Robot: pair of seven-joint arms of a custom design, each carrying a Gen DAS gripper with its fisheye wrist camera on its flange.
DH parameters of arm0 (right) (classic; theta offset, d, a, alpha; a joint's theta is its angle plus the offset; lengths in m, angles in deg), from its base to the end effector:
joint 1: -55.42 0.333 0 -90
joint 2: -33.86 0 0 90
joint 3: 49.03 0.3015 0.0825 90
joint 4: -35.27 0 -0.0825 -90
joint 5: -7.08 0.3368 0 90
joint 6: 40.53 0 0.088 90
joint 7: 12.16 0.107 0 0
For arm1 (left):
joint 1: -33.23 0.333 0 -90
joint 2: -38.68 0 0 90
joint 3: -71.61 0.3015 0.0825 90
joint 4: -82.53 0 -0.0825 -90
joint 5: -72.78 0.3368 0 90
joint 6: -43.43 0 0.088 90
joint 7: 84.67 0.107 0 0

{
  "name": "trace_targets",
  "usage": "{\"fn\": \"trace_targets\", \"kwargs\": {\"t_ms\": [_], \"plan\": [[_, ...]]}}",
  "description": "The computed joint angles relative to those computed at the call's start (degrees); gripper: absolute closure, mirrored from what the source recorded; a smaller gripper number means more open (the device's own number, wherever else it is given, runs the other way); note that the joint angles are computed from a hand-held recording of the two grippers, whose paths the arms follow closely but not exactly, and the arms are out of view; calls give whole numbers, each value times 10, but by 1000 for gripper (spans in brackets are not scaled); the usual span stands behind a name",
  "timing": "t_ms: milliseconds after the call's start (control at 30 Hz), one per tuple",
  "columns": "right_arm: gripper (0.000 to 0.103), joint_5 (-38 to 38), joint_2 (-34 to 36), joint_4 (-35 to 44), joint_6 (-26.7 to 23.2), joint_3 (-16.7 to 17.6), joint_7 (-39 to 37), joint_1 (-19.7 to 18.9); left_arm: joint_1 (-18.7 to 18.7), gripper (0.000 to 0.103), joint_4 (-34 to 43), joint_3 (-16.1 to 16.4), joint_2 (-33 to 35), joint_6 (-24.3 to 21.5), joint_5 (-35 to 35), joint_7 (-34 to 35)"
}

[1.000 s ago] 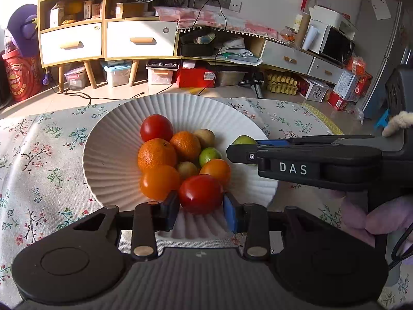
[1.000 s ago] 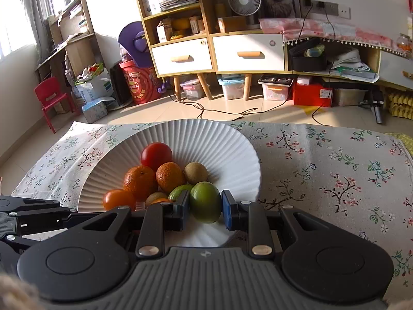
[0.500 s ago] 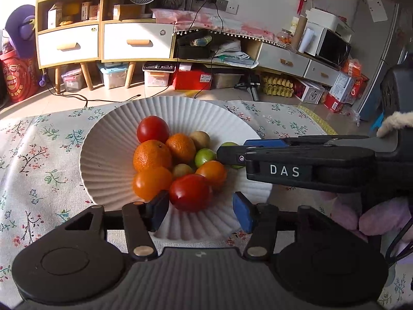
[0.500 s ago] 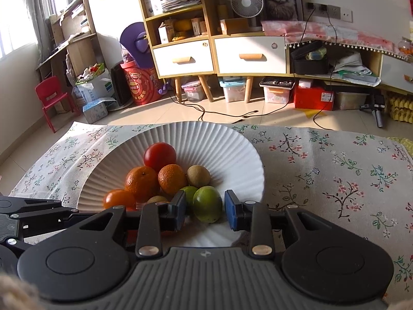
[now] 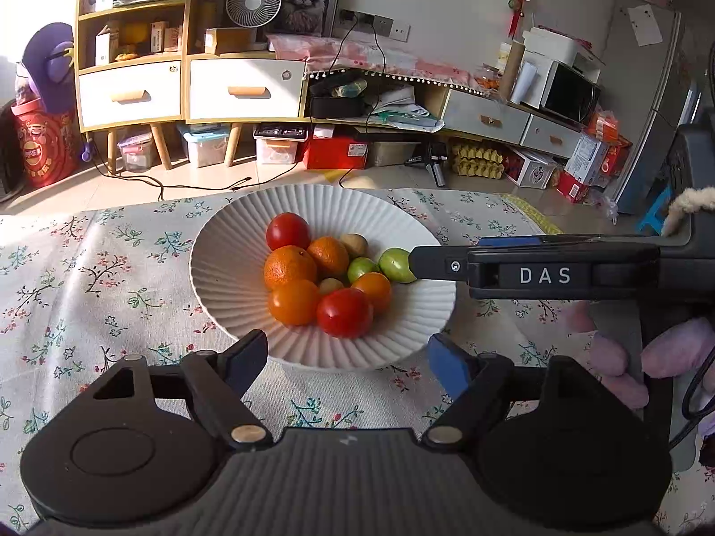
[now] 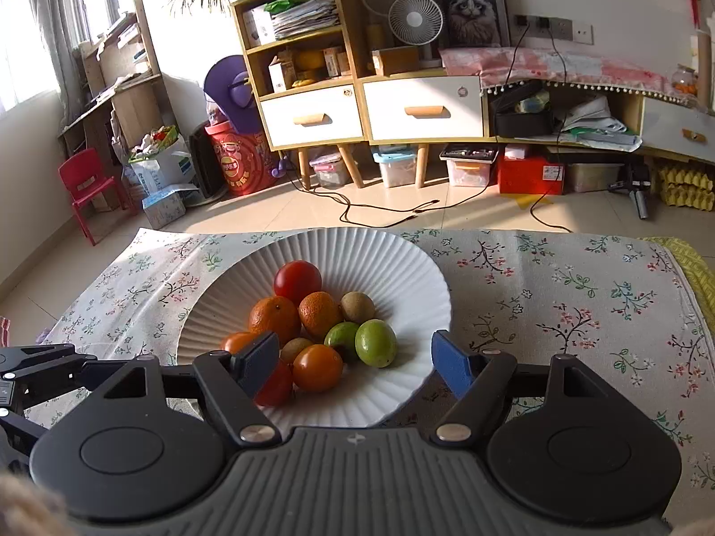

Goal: Organize fruits

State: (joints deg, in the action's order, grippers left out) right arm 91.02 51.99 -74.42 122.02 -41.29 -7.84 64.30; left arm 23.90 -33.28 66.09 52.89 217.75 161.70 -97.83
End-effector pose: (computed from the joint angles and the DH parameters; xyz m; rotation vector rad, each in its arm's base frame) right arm 0.5848 0.1147 0.3775 -1.8844 1.1916 -0.3421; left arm 0.5167 -0.2138 0.3811 -1.7934 1.7068 -0.9438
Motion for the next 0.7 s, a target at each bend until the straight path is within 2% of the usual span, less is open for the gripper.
{"fn": "trace_targets", "kwargs": {"t_ms": [500, 700], "plan": [[19, 41, -54, -70, 39, -11, 13, 17, 3, 7, -95, -20, -73, -45, -4, -33], [15, 43, -75, -101, 51, -19, 16, 28, 5, 6, -132, -32, -103, -69, -34, -21]]}}
